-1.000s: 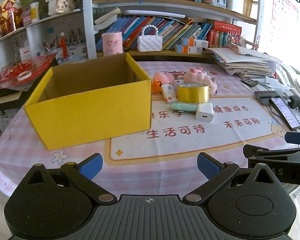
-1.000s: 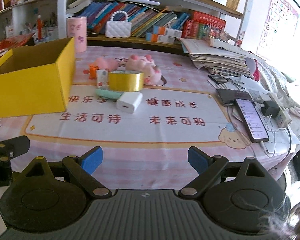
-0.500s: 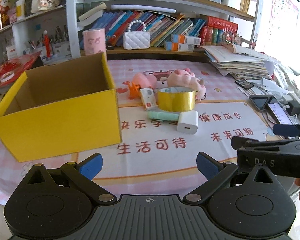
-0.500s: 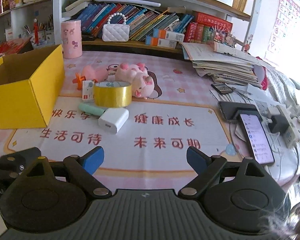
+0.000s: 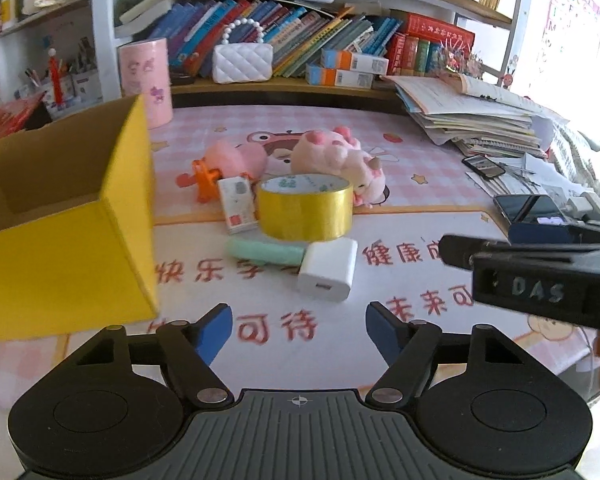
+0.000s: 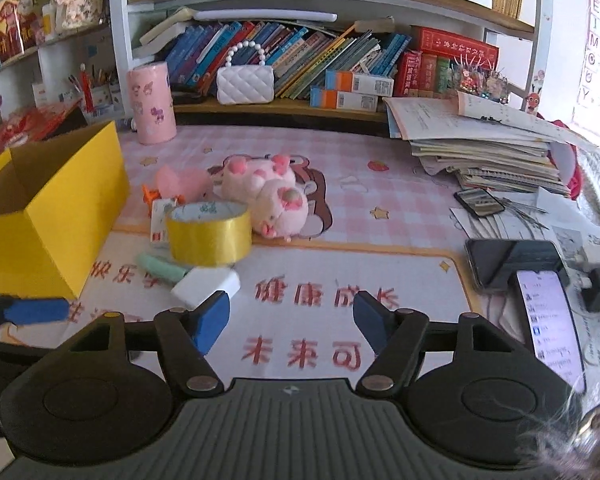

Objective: Organize objects
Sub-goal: 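Lower the left tool onto the white charger block and close it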

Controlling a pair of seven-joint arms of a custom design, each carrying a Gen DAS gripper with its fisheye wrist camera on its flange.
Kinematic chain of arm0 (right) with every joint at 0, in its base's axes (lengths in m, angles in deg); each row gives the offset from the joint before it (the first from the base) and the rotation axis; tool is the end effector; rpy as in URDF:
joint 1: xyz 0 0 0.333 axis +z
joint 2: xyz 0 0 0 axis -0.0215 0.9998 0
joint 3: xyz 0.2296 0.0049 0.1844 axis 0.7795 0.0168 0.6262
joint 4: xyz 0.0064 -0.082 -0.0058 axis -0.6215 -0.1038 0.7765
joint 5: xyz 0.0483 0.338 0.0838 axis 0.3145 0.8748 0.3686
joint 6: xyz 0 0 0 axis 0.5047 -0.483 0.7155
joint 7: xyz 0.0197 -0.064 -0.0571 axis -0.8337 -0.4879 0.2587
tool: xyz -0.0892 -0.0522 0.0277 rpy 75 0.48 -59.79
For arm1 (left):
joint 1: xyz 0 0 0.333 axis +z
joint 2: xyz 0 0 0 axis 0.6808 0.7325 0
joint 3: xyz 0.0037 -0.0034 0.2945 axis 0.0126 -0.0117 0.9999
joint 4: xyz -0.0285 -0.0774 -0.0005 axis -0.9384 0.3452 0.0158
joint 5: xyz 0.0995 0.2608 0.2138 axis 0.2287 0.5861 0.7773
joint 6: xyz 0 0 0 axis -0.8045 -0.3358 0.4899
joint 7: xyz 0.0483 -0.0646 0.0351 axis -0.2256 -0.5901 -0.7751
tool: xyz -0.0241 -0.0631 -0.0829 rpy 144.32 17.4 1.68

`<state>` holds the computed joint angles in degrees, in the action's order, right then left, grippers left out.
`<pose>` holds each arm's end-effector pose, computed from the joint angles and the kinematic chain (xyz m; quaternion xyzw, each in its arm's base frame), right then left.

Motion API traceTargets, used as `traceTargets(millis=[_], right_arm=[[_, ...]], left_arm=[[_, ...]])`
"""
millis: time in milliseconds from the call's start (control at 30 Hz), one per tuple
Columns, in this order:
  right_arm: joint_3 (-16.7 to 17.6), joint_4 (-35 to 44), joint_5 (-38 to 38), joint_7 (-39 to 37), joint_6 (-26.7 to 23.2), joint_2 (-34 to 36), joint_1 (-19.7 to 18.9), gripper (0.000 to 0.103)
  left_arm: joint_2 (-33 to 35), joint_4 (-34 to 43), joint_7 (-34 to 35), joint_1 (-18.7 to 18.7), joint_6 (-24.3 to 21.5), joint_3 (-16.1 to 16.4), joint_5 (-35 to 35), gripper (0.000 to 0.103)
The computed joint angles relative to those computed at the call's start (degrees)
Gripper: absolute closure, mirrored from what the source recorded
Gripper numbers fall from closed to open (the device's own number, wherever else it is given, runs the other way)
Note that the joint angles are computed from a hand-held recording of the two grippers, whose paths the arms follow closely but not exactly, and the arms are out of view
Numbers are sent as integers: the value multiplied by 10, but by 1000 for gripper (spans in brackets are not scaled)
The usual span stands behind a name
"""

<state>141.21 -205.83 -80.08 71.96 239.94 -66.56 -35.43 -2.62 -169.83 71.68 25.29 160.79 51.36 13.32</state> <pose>0.4252 0.2038 0.4371 -0.6967 0.5758 -0.2682 0.3335 0.3982 -0.3168 0.4147 -0.6347 0.6709 -0.3037 0.2339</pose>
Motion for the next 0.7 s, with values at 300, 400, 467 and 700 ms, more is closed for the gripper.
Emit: traceTargets(millis=[300,400,467,700], right_arm=[[42,36,22,-57,20,57,-65,35],[62,51,16,-62,16,75,-93,35],[78,57,12,-67,20,84,-115,35],[80,67,34,-115,27,113,-122,33]], left_arm=[[109,103,63,-24,-14,22,-38,40],[139,130,78,-34,-11,36,-52,43],[158,147,98,-39,-13,42,-71,49],[195,186,122,-64,-17,71,-83,52]])
